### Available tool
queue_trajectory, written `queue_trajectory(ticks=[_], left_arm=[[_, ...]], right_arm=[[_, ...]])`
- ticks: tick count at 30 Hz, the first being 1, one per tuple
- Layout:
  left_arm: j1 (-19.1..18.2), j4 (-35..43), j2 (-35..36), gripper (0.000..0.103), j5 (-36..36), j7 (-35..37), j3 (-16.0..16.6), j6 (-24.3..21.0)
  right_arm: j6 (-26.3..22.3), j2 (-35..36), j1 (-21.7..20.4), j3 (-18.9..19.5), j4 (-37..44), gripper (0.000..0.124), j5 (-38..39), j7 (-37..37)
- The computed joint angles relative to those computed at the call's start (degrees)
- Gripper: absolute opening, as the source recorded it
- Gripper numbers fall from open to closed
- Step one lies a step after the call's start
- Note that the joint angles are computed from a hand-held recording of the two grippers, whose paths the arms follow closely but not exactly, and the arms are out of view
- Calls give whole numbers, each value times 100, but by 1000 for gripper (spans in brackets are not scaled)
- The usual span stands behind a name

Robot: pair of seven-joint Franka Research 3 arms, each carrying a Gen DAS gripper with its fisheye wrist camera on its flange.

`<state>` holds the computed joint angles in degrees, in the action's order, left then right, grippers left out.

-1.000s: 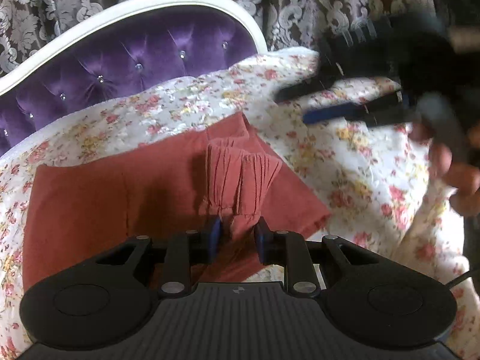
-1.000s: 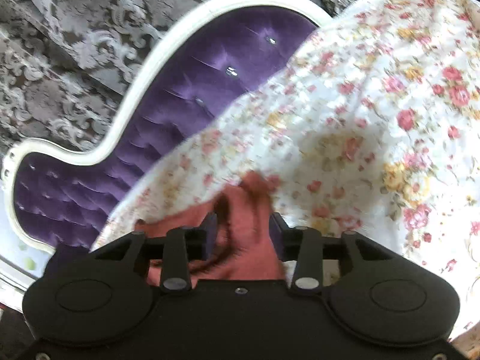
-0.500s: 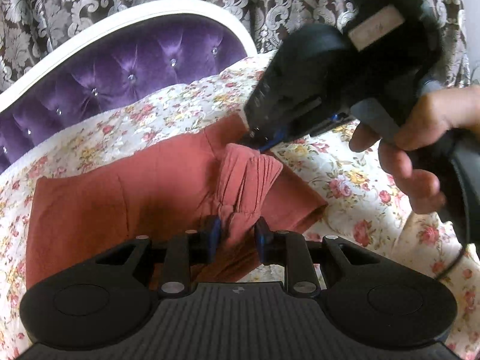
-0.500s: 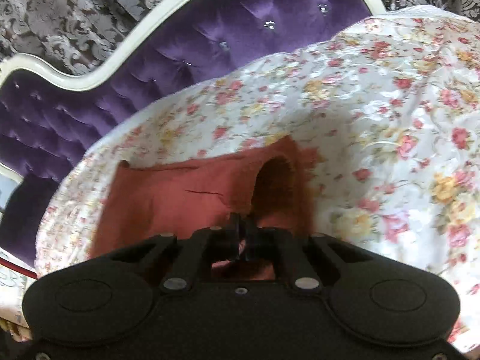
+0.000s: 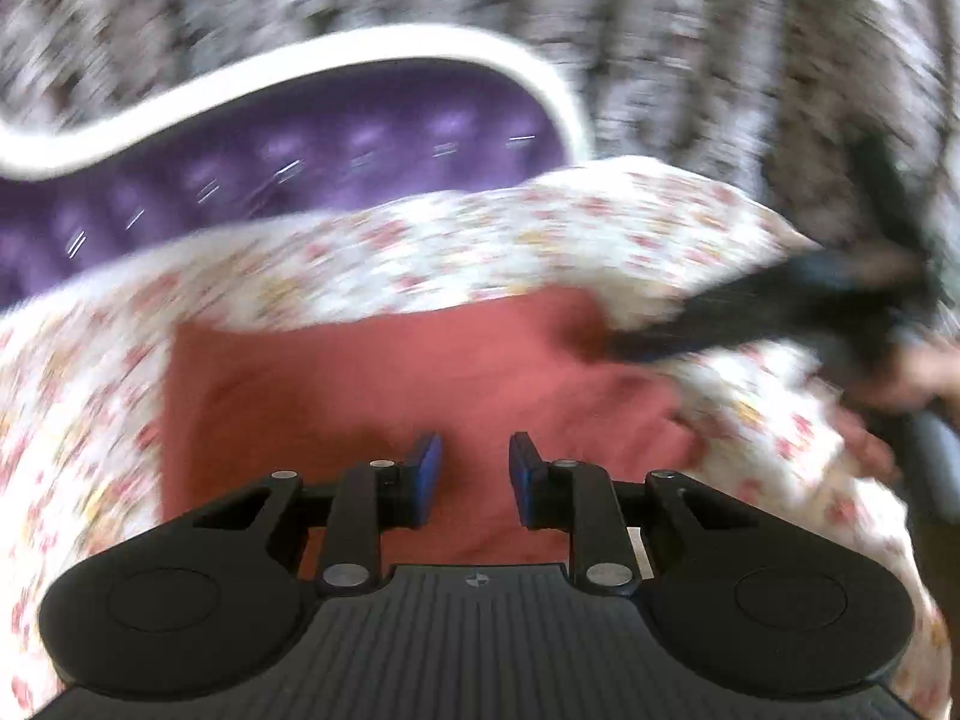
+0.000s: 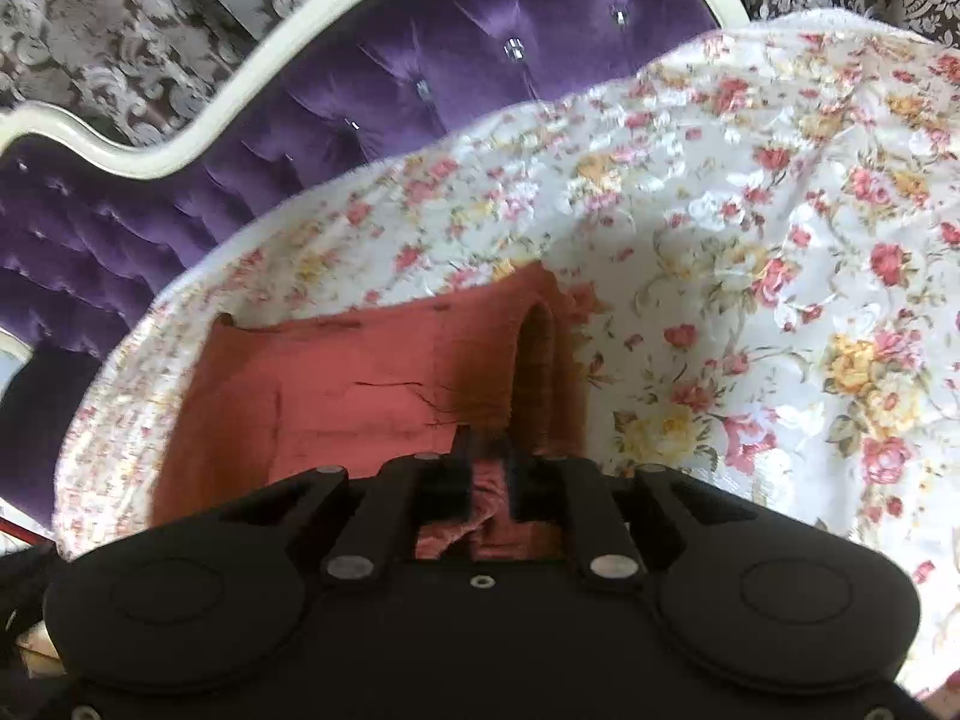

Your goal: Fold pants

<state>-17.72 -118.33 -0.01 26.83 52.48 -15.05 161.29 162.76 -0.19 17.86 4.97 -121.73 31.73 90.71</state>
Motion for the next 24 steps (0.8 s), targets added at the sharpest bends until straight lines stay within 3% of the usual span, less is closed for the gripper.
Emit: queue_trajectory(ticks=[1,2,5,8,12,18,19,20,22,24], left_arm=[[34,45,19,24,-23,-153,36,-167],[73,71,42,24,-95,-247,73,-304],[188,7,61,24,-521,-252,152,-527],[276,-223,-24,24,-1312,128,194,-666],[350,-645,-209,24,-2264,585,243,-283],[370,-873,-364,24,-2103,371,224,-78],[370,-907,-393,24,-2075,339,226,-42],[375,-940,-432,24,-2019,271,223,-17],[421,-900,-435,24,-1716,-20,196,-2],[511,-899,-505,24,-1160,-468,149,34]], right_arm=[[-30,-93,3,-1,-59,48,235,-148],[-48,-179,13,-7,-128,51,403,-204],[-145,-301,59,-36,-255,51,757,-350],[-229,-279,51,-29,-333,51,644,-43],[-218,-210,93,-60,-340,51,1252,-283],[-477,111,23,-47,17,53,1719,-560],[-468,174,13,-24,80,49,1870,-686],[-435,230,8,-2,139,37,1860,-708],[-311,241,26,31,167,27,1455,-605],[-88,172,111,67,190,24,392,-524]])
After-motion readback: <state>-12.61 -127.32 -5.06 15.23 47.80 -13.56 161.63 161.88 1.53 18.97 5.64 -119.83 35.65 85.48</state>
